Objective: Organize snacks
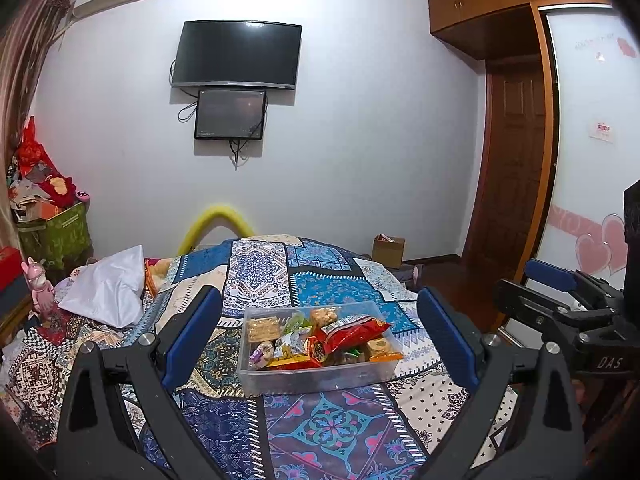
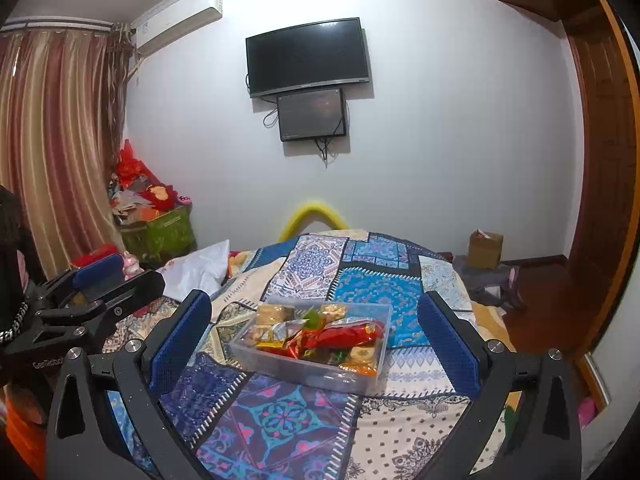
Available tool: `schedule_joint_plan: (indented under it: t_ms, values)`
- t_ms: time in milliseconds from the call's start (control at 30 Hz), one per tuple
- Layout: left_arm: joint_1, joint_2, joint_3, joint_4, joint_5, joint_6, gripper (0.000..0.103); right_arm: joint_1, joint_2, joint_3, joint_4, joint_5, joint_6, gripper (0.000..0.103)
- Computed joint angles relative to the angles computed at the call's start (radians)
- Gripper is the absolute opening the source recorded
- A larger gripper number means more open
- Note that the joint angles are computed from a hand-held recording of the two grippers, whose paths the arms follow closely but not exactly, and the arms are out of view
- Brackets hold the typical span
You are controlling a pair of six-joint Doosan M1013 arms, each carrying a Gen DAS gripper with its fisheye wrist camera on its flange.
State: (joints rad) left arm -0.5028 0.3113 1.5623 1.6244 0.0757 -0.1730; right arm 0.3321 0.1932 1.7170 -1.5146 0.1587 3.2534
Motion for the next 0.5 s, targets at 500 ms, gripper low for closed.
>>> schedule_joint_plan:
  t_ms: [500]
  values:
    - [-0.003,0.001,-0.002,-0.138,0.004,0.131,0.099,0.000,-0.001,0.001,0.037,0.003,-0.036,0.103]
